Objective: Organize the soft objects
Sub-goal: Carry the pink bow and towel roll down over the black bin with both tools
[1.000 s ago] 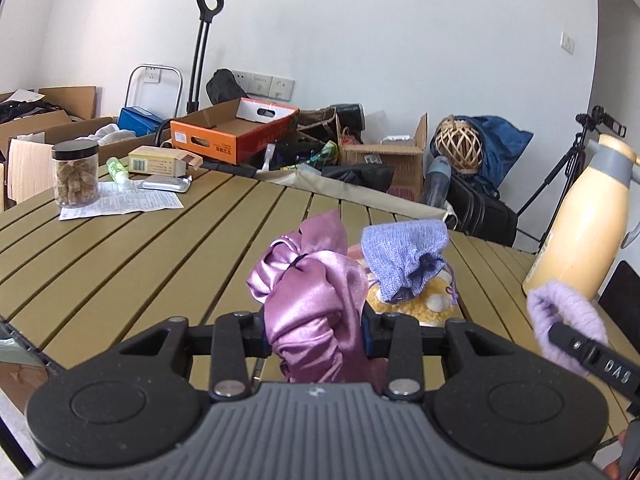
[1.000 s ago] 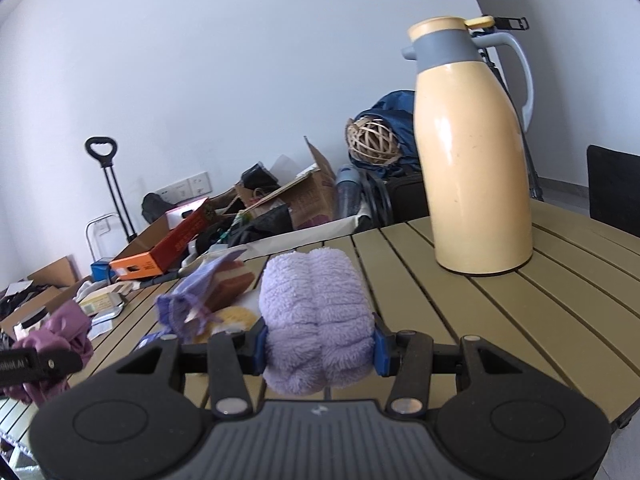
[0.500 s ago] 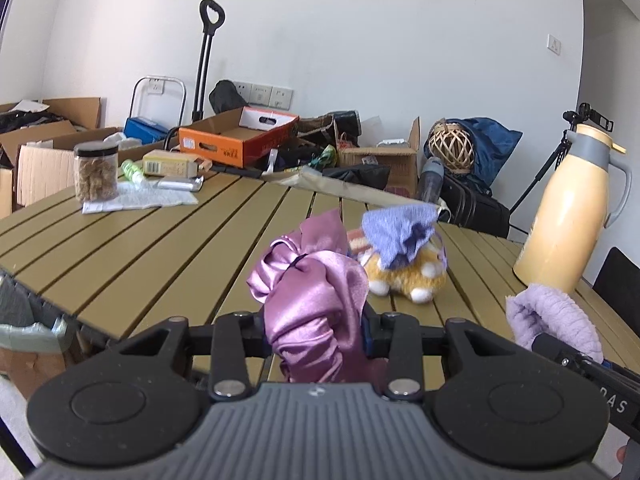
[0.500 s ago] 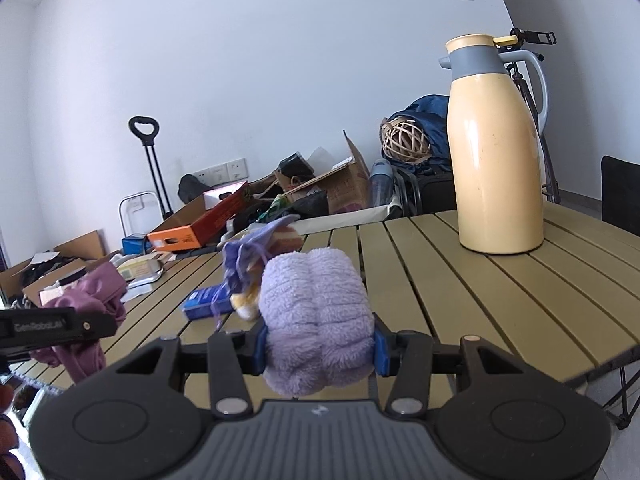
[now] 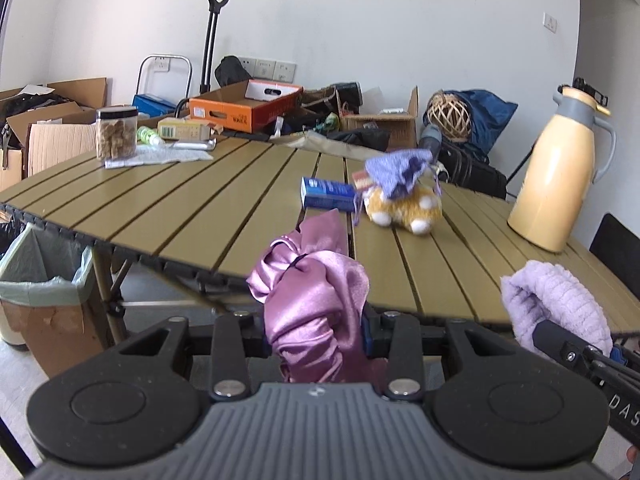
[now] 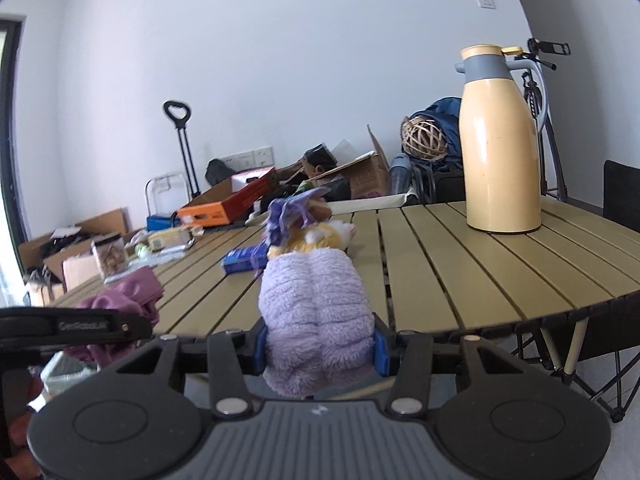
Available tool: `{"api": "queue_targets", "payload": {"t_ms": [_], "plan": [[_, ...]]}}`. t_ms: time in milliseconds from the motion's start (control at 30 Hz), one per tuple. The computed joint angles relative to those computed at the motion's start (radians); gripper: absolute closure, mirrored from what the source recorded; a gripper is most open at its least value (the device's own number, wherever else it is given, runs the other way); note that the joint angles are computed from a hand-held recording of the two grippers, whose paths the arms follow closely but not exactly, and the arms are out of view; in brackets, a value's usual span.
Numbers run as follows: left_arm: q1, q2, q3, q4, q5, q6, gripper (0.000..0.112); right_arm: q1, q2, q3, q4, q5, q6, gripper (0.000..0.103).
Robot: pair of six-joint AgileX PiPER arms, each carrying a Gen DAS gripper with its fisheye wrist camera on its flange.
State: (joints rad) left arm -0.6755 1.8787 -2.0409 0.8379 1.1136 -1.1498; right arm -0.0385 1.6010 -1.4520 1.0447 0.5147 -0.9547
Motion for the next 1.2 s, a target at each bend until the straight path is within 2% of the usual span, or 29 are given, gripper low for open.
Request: {"api": "queue_targets", "payload": {"t_ms": [233, 533, 1000, 1200], "plan": [[-0.055, -0.067, 0.141, 0.02, 0.0, -0.052, 0.074, 0.001, -0.085, 0.126, -0.004, 0.021, -0.064, 0.057], [-0.104, -0.11, 0.261, 0.011, 0.014, -0.074, 0.074, 0.0, -0.134, 0.205, -0.105, 0.04, -0.019, 0.057], [-0.111, -0.107, 0.403, -0.082, -0.004, -0.012, 0.074, -0.017, -0.08, 0.246, -0.287, 0.073, 0.086, 0.057], [-0.082, -0.081, 0.43, -0.181, -0.01, 0.043, 0.074, -0.009, -0.02, 0.216, -0.433, 0.089, 0.232, 0.057]]}}
